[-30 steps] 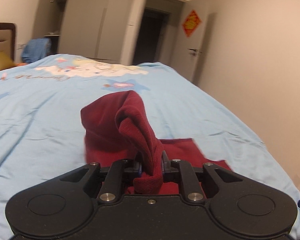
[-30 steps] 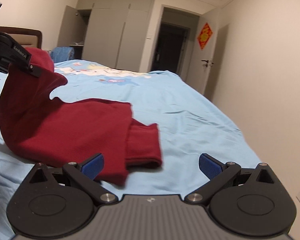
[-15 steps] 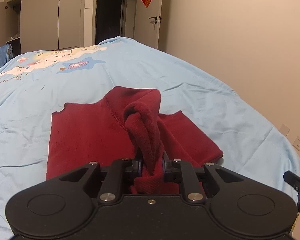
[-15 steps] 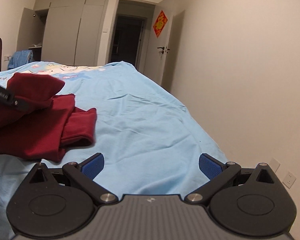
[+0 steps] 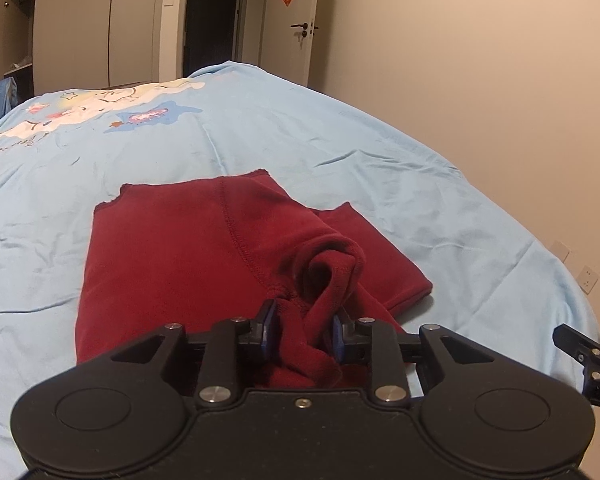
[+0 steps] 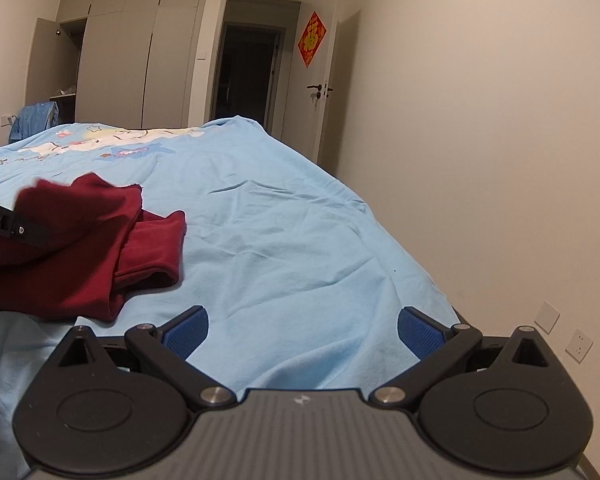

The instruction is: Fold small clothes

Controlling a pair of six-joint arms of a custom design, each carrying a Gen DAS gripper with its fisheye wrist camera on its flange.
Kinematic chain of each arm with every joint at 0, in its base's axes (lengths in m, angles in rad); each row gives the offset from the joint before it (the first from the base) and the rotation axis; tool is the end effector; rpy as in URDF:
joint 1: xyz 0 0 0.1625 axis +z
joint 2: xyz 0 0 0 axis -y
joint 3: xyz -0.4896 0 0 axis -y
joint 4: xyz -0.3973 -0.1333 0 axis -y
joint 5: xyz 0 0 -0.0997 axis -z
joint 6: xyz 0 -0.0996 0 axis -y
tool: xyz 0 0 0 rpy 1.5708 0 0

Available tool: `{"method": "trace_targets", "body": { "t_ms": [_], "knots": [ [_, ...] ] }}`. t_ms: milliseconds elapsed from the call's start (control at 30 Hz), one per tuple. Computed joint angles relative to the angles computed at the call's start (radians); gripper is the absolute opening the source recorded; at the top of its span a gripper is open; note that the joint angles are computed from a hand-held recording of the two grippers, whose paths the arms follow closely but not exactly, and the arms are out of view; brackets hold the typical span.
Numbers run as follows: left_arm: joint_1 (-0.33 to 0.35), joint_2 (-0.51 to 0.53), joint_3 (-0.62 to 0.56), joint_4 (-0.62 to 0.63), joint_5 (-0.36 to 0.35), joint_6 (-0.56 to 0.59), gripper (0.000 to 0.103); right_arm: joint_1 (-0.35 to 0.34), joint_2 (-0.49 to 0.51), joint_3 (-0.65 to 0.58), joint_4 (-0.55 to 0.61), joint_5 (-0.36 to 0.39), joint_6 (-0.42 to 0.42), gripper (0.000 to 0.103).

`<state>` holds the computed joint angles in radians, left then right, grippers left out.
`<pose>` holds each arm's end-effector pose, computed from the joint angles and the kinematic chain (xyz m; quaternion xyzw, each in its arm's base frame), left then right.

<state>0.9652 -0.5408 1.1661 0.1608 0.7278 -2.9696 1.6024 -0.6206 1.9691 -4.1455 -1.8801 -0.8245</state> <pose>-0.2381 -0.7086 0.0647 0.1749 0.8395 -0.4220 0.2941 0.1222 -0.6053 0.1215 0.2548 -0.7720 0.4758 0.3357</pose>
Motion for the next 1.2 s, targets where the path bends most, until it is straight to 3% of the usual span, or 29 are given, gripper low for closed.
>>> {"method": "trace_targets", "body": {
  "t_ms": [100, 233, 367, 467, 667, 867, 933, 1067, 1200],
  "knots": [
    [-0.005, -0.007, 0.025, -0.022, -0.001, 0.017, 0.035, -0.002, -0.005, 0.001, 0.021, -0.005, 0.028, 0.103],
    [-0.017, -0.031, 0.09, -0.084, 0.008, 0.053, 0.054, -0.004, -0.011, -0.001, 0.056, -0.011, 0.067, 0.103],
    [-0.034, -0.056, 0.156, -0.149, 0.003, 0.115, 0.066, -0.003, -0.011, -0.007, 0.084, -0.016, 0.081, 0.103],
    [-0.047, -0.07, 0.196, -0.194, -0.02, 0.165, 0.07, 0.0, -0.012, -0.011, 0.107, -0.011, 0.097, 0.103],
    [-0.054, -0.082, 0.238, -0.236, -0.048, 0.209, 0.065, 0.007, -0.025, -0.035, 0.21, 0.036, 0.124, 0.103],
    [-0.052, -0.077, 0.235, -0.231, -0.05, 0.209, 0.063, 0.035, -0.013, -0.089, 0.319, 0.074, 0.083, 0.103],
    [-0.051, -0.077, 0.236, -0.236, -0.051, 0.21, 0.06, 0.036, -0.025, -0.099, 0.386, 0.121, 0.126, 0.103],
    [-0.047, -0.081, 0.239, -0.228, -0.041, 0.186, 0.053, 0.018, -0.057, -0.136, 0.575, 0.234, 0.293, 0.103],
    [-0.037, -0.095, 0.246, -0.217, -0.014, 0.139, 0.052, 0.008, -0.057, -0.193, 0.712, 0.263, 0.426, 0.103]
  ]
}}
